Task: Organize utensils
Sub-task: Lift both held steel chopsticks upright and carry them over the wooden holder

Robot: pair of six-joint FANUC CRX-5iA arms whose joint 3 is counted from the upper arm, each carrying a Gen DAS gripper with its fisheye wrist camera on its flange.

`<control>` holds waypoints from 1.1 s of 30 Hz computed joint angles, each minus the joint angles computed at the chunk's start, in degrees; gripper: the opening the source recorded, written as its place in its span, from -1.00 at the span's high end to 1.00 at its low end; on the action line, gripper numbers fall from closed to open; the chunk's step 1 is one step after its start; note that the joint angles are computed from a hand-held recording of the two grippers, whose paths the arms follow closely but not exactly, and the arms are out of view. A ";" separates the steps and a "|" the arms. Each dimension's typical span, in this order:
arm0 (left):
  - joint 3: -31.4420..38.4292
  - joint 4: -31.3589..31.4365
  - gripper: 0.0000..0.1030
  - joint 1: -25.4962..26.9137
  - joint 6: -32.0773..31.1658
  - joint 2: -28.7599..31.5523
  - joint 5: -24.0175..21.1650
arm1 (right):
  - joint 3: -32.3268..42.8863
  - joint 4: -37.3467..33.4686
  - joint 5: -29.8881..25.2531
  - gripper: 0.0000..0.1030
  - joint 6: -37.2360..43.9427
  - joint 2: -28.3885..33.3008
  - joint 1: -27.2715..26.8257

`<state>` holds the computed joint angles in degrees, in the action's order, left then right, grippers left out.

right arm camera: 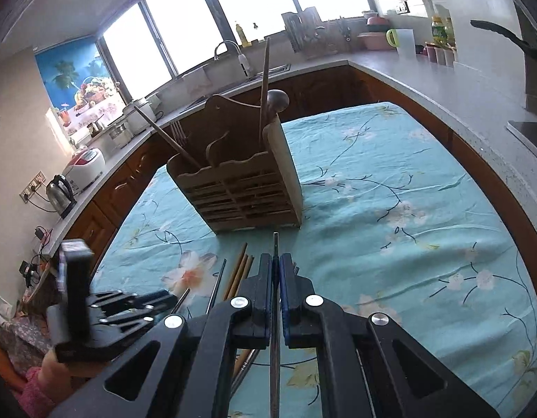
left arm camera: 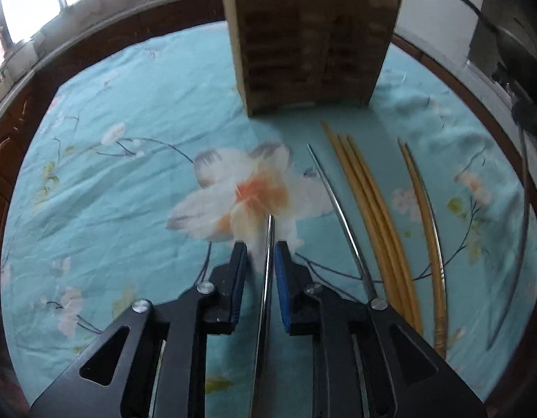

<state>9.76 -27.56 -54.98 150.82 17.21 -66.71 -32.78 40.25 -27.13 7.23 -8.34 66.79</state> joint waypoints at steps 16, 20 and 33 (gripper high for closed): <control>-2.82 -7.26 0.94 -3.90 7.13 -7.34 3.76 | -1.40 4.00 0.88 0.92 -3.67 -1.61 0.04; -1.94 -13.71 0.94 -7.71 11.83 -10.73 2.46 | -1.20 6.68 0.96 0.92 -5.18 -2.23 -0.11; -0.28 -24.89 0.94 -12.75 17.81 -15.89 -1.07 | 0.93 16.04 1.88 0.92 -8.24 -2.96 -2.00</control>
<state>9.48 -52.45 -67.73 168.64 1.33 -67.78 -31.85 56.29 -25.25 -1.01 -11.30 64.78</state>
